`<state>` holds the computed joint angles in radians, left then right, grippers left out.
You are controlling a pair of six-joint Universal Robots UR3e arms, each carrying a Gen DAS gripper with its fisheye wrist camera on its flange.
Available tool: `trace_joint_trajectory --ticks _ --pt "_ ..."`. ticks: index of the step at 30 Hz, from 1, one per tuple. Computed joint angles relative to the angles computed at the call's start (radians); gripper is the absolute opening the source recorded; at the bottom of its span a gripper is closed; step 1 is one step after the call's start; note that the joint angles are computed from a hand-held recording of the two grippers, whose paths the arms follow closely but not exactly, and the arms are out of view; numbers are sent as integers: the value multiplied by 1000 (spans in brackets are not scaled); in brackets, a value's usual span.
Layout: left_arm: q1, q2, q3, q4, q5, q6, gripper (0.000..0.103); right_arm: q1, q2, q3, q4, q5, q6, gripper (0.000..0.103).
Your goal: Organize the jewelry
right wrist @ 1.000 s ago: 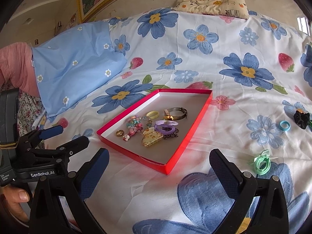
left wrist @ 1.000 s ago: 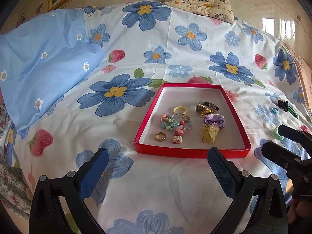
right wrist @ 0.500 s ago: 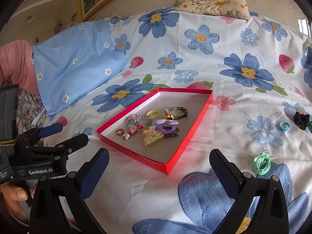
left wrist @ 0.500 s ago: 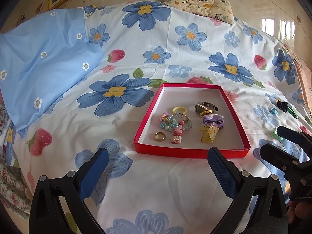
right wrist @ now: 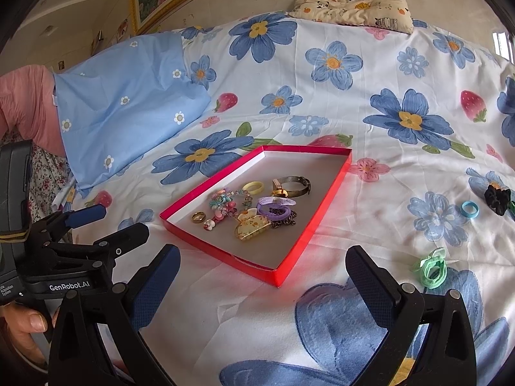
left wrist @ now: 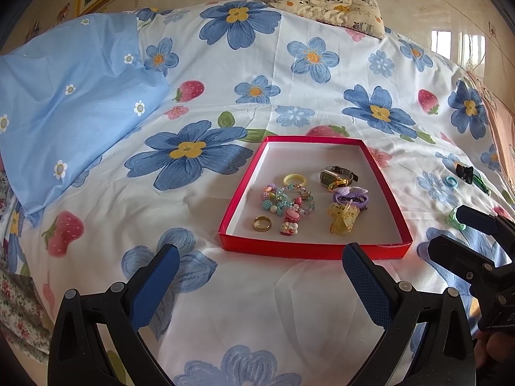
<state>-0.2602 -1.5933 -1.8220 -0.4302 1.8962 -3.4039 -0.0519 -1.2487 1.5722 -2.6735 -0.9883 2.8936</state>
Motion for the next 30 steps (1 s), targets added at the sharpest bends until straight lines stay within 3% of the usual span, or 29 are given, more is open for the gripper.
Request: trace_joint_trajectory --ticks 30 --pt "-6 -14 6 8 6 8 102 4 4 -9 8 -4 -7 103"
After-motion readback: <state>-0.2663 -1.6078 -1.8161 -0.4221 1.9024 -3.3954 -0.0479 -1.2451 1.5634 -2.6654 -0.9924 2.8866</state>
